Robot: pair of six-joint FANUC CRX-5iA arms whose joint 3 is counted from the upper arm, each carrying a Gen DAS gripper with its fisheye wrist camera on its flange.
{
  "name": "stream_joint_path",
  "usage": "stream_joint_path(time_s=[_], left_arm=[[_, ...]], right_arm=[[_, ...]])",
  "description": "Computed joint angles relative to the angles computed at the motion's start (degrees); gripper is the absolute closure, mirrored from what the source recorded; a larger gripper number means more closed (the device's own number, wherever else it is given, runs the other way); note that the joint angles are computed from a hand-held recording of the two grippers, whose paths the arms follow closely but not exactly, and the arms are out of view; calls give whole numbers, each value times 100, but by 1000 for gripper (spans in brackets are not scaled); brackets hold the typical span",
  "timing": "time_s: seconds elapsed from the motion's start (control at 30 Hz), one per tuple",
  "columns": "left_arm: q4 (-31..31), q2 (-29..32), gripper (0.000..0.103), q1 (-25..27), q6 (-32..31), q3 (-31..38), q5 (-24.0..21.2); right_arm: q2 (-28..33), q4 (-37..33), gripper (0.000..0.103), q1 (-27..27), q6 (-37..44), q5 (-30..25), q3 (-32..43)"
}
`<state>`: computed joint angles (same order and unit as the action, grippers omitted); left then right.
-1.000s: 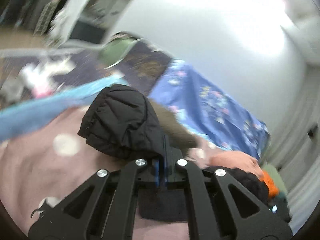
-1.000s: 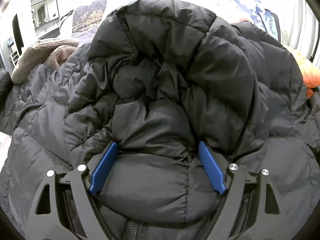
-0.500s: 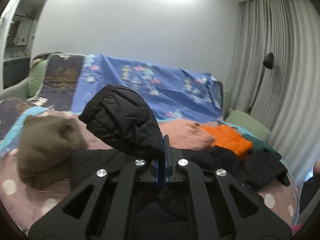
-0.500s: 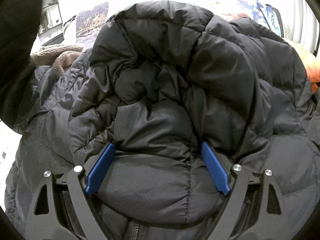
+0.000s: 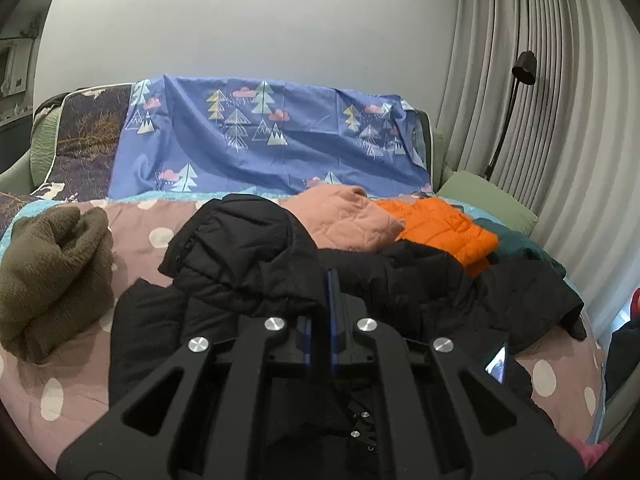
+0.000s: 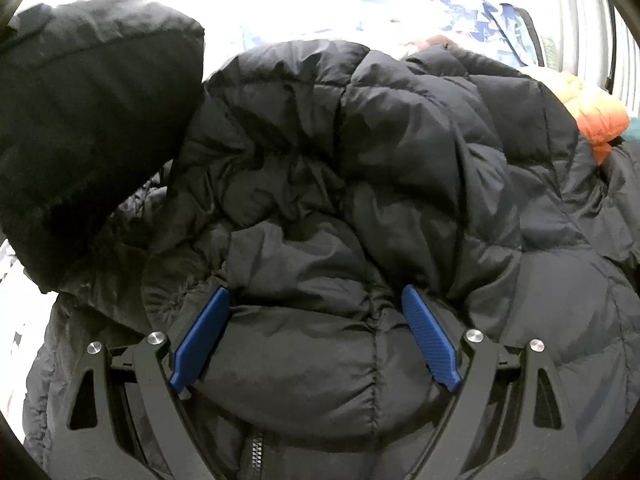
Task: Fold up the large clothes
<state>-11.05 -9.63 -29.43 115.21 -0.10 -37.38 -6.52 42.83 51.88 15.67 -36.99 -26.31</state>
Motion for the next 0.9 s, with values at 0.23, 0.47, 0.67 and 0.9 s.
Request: stream_joint_path(time_s=[0.23,0.47,0.67,0.9], left_arm=[[62,97,95,4,-44,-36,29],[116,228,92,-44,-207,-64,153],[751,305,89,30,-701,-216,650],[2348,959,36,-376,-2331,-283,1143]], right_arm=[[-108,249,14,-25,-325,83,-143],[-237,279,14,29,-533,67,-263],[-834,-572,14,-112,-214,-496,-77],[-2132,168,14,-372,-1054,-1473,-612]])
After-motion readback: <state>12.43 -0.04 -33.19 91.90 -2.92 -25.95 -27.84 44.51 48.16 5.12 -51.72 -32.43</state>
